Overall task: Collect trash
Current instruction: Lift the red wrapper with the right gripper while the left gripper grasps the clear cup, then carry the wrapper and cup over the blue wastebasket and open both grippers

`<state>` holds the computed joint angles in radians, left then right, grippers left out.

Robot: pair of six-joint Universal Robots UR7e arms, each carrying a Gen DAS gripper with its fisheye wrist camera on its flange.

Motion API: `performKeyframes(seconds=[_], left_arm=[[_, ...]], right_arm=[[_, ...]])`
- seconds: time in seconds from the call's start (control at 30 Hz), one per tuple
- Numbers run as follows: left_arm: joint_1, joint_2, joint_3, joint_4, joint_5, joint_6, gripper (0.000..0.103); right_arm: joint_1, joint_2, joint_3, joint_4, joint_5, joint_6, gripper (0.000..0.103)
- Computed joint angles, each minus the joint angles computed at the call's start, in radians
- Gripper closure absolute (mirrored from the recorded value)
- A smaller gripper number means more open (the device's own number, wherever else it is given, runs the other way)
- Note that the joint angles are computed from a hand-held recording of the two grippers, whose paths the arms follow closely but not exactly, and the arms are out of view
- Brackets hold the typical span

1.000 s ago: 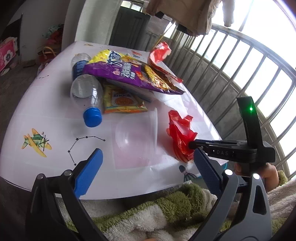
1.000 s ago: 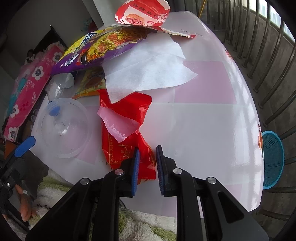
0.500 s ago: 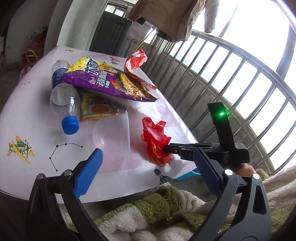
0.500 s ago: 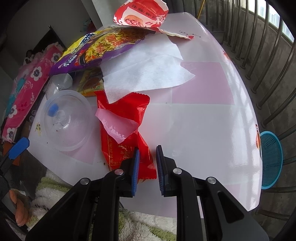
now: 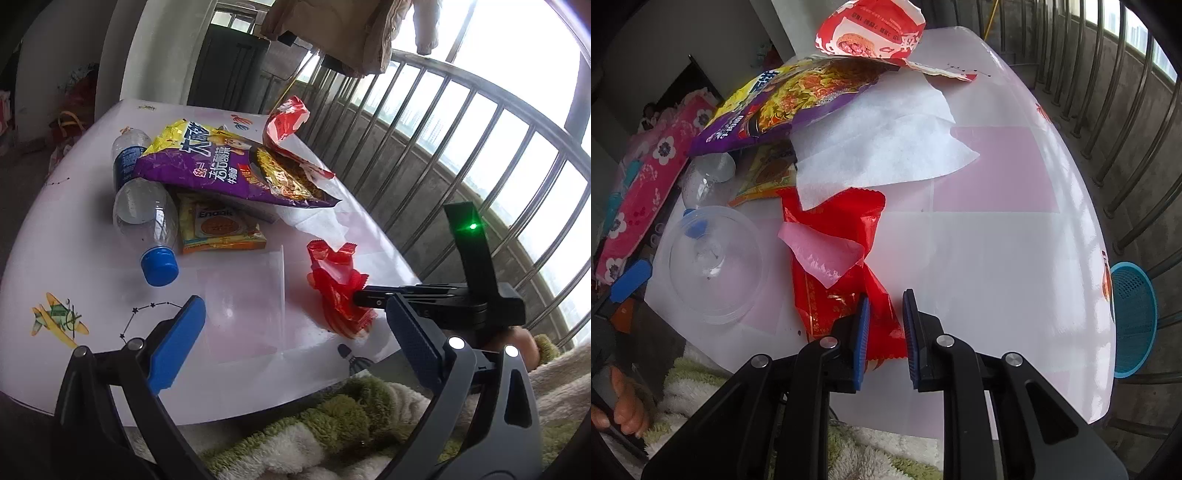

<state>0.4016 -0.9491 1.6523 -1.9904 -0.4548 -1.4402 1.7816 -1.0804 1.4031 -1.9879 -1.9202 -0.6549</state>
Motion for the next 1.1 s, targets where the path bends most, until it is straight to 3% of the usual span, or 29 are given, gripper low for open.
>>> performKeyframes(seconds=[0.03,0.13,0.23,0.33,0.53,0.67,0.77,0.97,1.1], left_arm=[[0.006,0.008,-0.02,0.048,-0.007,-0.001,0.01],[0.017,0.031,-0.063,0.132,-0.021,0.01,0.025],[0.035,0.062,-0.128,0.293,-0.052,-0.049,0.037],[0.041,0.065,-0.141,0.349,-0.072,-0.093,0.049],[0.049,0.02,-0.095,0.367,-0.1,-0.223,0.076],[0.05,-0.019,-0.045,0.323,-0.098,-0.269,0.093],[0.047,-0.038,-0.017,0.296,-0.094,-0.288,0.099],[0.018,-0.039,-0.021,0.27,-0.067,-0.246,0.1],[0.009,-0.028,-0.03,0.124,-0.067,-0.091,0.1]], right_arm=[[-0.001,0.0,-0.002,0.004,0.004,0.001,0.084],[-0.003,0.006,-0.011,0.015,0.013,0.004,0.084],[-0.004,0.01,-0.018,0.027,0.023,0.007,0.084],[-0.005,0.011,-0.017,0.032,0.03,0.002,0.084],[-0.002,0.005,-0.001,0.022,0.034,-0.037,0.085],[-0.004,-0.007,0.013,0.026,0.049,-0.046,0.095],[-0.007,-0.023,0.016,0.037,0.068,-0.059,0.098],[-0.015,-0.051,-0.013,0.087,0.085,-0.068,0.099],[-0.021,-0.076,-0.038,0.106,0.091,-0.069,0.1]])
